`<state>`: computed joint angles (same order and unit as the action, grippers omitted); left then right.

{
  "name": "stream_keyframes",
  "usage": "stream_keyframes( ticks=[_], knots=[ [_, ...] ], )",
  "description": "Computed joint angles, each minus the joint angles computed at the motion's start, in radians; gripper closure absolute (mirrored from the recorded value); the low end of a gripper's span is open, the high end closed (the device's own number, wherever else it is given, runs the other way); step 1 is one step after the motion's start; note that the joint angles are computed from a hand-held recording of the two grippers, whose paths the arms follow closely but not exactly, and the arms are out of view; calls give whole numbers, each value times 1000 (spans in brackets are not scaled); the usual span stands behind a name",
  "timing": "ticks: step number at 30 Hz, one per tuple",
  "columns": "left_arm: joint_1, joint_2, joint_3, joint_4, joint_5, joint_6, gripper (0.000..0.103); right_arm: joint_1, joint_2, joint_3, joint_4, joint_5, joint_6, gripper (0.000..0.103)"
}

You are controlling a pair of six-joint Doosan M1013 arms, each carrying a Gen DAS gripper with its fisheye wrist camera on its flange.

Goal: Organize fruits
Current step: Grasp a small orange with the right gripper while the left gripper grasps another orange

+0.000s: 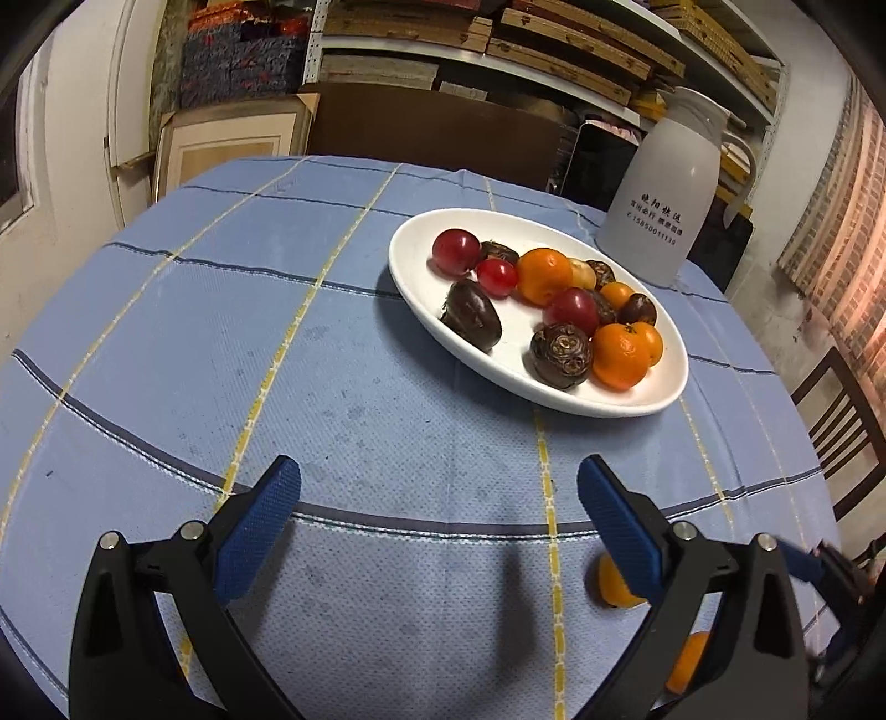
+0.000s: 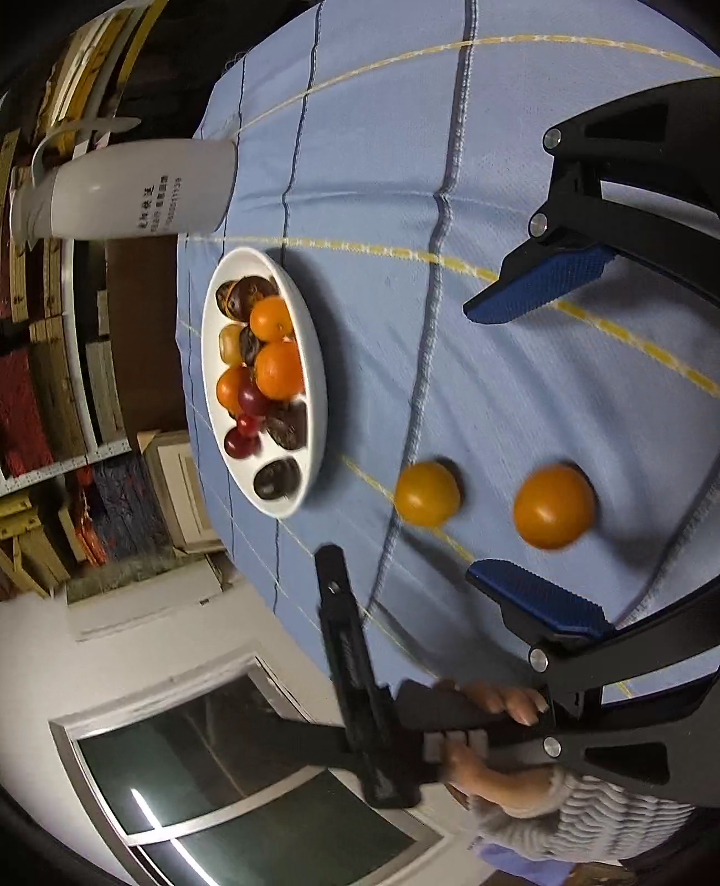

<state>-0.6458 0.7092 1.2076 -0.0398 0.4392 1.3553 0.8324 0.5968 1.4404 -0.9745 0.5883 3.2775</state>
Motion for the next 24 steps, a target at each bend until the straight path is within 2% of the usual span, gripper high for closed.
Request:
stream_keyframes(
  ticks=[2, 4, 8, 11, 13, 17, 18, 19, 22, 24],
  knots=[
    [-2, 0, -1, 12, 2, -6, 5, -3, 6, -11, 102, -21, -95, 15],
    [-5, 0, -1, 27, 5, -10, 5, 3, 18, -34, 163, 8, -170, 15],
    [-11, 4, -8, 53, 17, -15, 5, 19, 40, -79, 188, 90, -256, 16],
    [-13, 7, -13, 68, 28, -17, 5, 22, 52, -101, 221, 110, -306, 27],
    [-15, 10, -17, 76, 37, -19, 5, 23, 61, -117, 253, 126, -348, 37],
    [-17, 12, -21, 84, 47, -16, 5, 13, 80, -150, 342, 146, -452, 50],
    [-17, 12, -20, 84, 46, -13, 5, 10, 81, -153, 360, 146, -464, 63],
    [-18, 11, -18, 83, 45, -7, 5, 11, 81, -153, 361, 149, -458, 66],
    [-22, 7, -12, 79, 37, 18, 5, 6, 62, -119, 341, 100, -414, 66],
    [-26, 6, -8, 57, 31, 64, 5, -1, 45, -93, 278, 97, -321, 66]
  ],
)
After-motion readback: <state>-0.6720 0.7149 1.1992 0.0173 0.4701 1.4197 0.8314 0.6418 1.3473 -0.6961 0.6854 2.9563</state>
